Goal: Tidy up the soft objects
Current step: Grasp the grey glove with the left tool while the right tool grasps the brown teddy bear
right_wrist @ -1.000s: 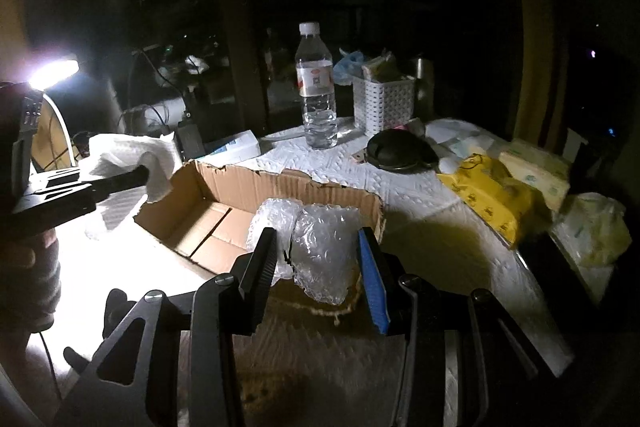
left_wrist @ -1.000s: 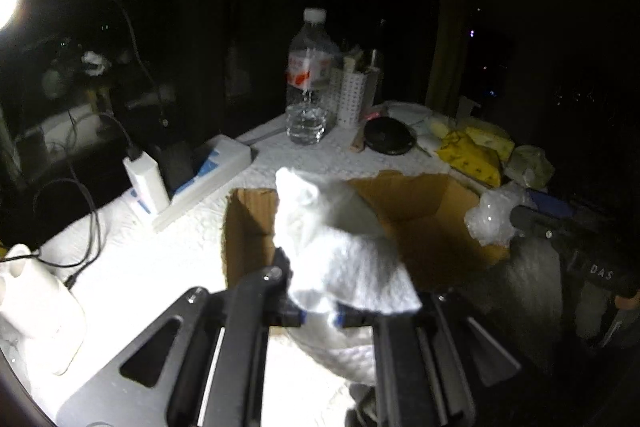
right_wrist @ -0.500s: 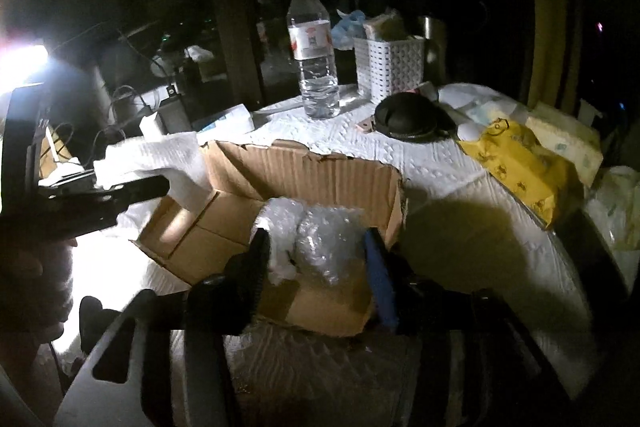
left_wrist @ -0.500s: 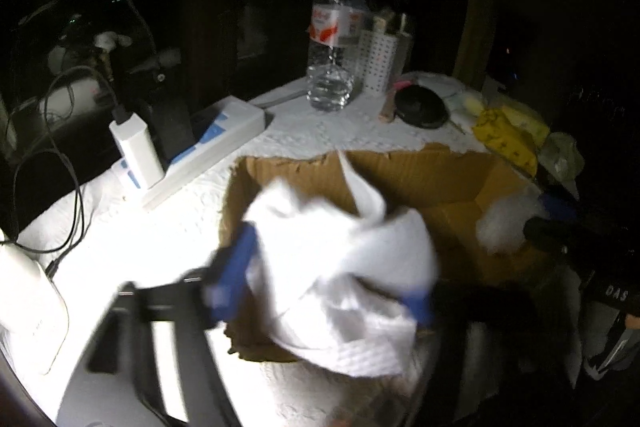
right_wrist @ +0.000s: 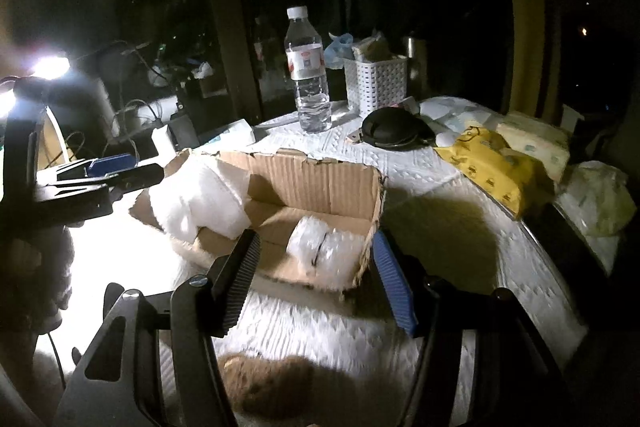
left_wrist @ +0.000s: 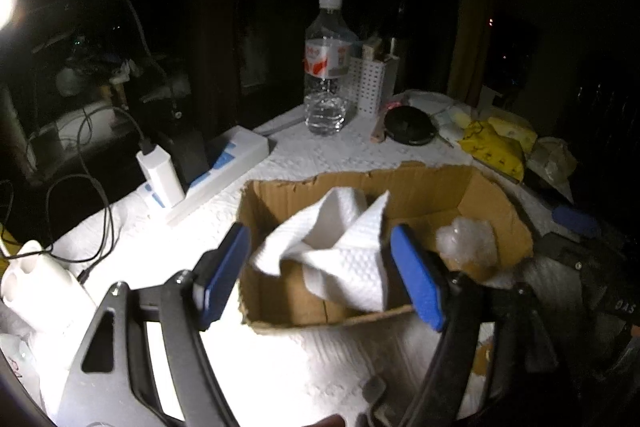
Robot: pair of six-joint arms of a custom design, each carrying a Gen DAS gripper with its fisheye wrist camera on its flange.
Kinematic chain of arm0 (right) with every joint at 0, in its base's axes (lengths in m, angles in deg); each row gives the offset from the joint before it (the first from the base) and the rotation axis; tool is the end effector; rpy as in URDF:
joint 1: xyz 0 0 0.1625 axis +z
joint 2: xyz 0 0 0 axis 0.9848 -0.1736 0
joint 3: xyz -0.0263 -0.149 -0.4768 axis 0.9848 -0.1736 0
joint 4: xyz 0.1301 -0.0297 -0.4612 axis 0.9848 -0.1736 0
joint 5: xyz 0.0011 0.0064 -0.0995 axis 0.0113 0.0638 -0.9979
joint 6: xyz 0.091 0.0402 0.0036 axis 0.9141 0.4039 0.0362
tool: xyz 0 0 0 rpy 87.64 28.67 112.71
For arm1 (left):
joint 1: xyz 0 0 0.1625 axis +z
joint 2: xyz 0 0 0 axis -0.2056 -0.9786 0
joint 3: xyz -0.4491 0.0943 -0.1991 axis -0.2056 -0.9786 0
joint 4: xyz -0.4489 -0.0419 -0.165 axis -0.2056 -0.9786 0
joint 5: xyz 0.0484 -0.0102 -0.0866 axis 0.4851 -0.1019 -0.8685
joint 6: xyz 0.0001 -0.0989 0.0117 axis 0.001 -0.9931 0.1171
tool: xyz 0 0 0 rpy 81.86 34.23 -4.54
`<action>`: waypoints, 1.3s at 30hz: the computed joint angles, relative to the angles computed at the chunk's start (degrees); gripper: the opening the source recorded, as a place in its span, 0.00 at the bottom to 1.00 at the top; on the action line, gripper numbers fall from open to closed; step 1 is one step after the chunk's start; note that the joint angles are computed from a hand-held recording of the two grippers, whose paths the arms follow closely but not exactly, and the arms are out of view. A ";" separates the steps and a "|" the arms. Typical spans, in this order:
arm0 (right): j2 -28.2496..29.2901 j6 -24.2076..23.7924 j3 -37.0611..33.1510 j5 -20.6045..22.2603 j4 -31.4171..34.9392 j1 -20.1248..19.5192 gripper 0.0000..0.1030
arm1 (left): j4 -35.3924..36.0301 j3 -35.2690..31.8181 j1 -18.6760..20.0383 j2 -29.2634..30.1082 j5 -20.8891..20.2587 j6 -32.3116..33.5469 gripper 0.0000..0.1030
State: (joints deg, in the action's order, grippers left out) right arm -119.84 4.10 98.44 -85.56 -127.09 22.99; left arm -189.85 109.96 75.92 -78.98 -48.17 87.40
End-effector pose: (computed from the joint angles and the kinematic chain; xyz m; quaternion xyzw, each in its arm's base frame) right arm 0.2263 -0.6058 0.1355 0.1888 -0.8458 0.4124 0.2807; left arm -0.1442 -0.7086 0.2066 0.3111 0.8632 -0.3291 0.2234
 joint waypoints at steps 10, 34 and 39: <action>-1.05 0.67 4.62 -1.11 -3.17 1.81 0.61 | -0.17 5.51 -1.45 -4.41 0.30 -0.45 0.74; -2.35 3.67 11.03 -1.74 -6.45 2.53 0.61 | 2.24 17.20 -2.39 -11.62 -1.24 -4.28 0.75; -1.75 4.35 10.89 -1.50 -6.12 1.93 0.61 | 2.89 17.70 -1.74 -10.87 0.44 -5.04 0.75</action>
